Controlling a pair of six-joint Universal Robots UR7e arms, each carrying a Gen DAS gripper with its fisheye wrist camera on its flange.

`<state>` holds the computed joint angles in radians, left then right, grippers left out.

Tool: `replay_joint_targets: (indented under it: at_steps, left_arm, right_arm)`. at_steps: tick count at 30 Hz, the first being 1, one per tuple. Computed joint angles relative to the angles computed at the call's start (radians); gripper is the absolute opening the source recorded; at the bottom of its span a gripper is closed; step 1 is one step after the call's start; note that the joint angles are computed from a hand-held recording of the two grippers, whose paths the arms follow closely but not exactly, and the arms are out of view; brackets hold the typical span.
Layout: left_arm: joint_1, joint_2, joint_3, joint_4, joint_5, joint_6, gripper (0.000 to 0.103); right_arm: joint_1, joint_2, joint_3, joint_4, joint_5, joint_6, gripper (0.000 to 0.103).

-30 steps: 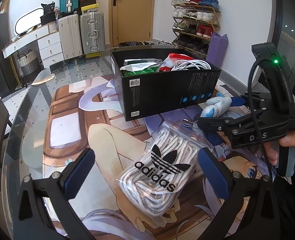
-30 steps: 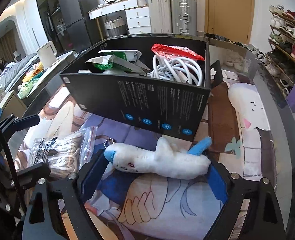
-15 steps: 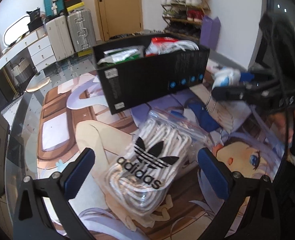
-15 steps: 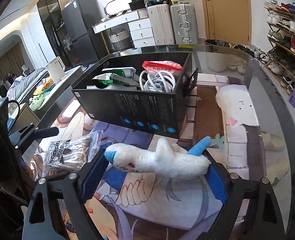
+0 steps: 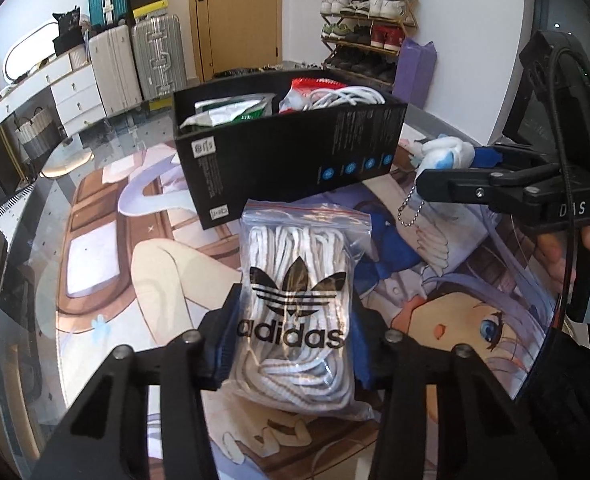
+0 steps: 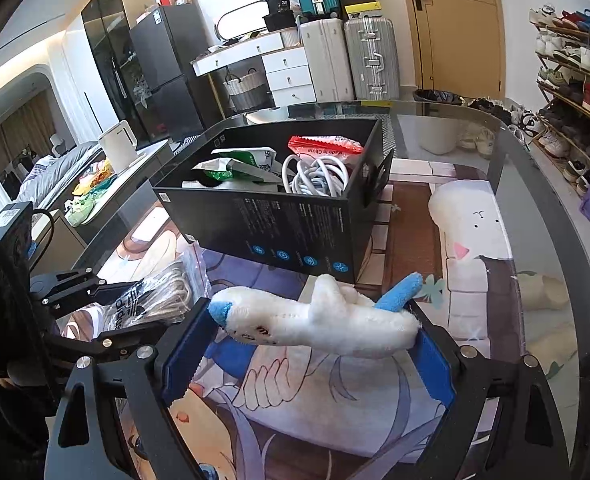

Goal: Organize soft objects
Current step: 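Grasp and lift the adidas rope bag with the left tool while the right tool lifts the plush, then carry the rope bag and plush toy over the black box with both tools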

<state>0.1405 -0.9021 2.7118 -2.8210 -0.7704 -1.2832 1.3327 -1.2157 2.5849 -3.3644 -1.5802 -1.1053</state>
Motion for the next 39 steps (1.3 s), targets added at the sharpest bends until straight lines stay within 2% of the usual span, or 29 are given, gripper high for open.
replay_joint_targets:
  at_steps: [11,20,26,33,39]
  left_arm:
    - [-0.038,-0.036,0.007,0.060,0.085,-0.105,0.044]
    - [-0.062,-0.072,0.005,0.081,0.180,-0.121,0.044]
    - [-0.061,-0.109,0.012,0.084,0.219,-0.127,0.044]
    - [-0.035,-0.154,0.007,0.099,0.277,-0.119,0.044]
    - [0.030,-0.156,-0.011,0.028,0.332,-0.046,0.044]
  right_arm:
    - [-0.031,-0.083,0.041,0.037,0.100,-0.085,0.091]
    - [-0.037,-0.168,0.062,0.082,0.202,-0.117,0.091]
    - [-0.026,-0.191,0.069,0.084,0.231,-0.123,0.091]
    - [0.006,-0.163,0.054,0.045,0.250,-0.094,0.092]
    - [0.036,-0.121,0.023,0.022,0.247,-0.078,0.092]
